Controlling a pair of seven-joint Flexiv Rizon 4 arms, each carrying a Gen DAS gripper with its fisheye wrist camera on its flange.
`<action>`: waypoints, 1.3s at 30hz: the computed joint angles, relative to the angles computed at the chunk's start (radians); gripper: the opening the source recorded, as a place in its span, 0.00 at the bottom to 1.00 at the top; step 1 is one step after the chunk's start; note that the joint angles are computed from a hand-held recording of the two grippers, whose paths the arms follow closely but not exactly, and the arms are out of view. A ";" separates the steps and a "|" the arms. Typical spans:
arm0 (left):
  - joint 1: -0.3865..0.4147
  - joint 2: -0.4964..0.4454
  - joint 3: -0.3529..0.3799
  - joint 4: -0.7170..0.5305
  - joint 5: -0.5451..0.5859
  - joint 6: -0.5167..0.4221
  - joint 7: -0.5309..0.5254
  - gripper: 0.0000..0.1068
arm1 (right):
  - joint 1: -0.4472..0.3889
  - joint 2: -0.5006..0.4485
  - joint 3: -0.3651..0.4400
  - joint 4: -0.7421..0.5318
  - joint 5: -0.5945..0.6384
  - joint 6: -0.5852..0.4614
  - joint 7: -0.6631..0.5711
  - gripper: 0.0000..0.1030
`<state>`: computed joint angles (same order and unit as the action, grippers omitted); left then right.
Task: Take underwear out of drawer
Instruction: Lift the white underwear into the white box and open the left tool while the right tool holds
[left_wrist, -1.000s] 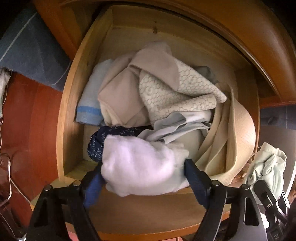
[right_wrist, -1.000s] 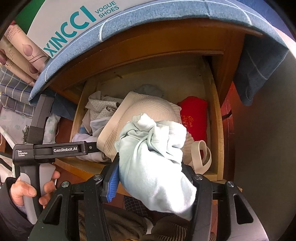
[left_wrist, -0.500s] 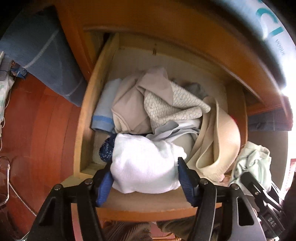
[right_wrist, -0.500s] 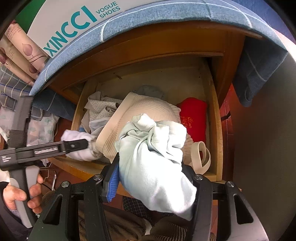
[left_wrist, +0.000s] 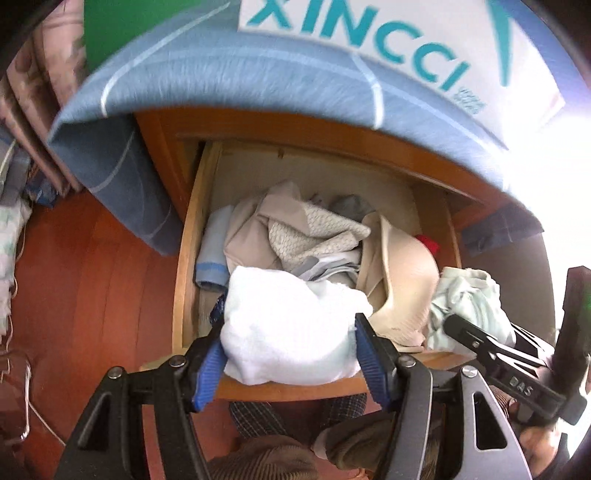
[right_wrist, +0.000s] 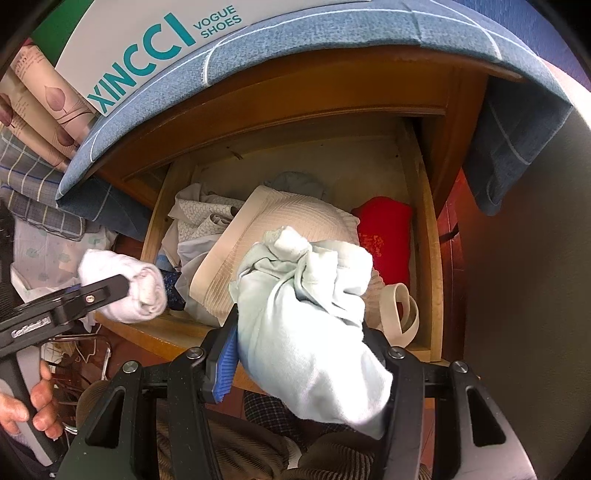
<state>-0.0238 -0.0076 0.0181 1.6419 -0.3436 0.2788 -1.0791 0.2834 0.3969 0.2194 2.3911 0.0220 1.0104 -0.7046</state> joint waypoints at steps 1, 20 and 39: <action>-0.005 0.006 -0.003 0.007 -0.003 0.014 -0.002 0.61 | 0.000 0.000 0.000 0.000 0.001 0.000 0.000 0.49; -0.007 0.078 0.016 -0.074 -0.196 0.104 0.186 0.61 | -0.001 0.001 -0.002 0.003 -0.005 0.002 0.006 0.49; -0.035 -0.373 -0.136 -0.863 -0.108 0.085 0.013 0.61 | 0.001 0.001 -0.001 0.006 -0.002 0.014 0.008 0.49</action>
<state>-0.0591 -0.3804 -0.1177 0.7792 -0.4513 0.3639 -1.0660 0.2841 0.3983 0.2180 2.3970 0.0204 1.0242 -0.6968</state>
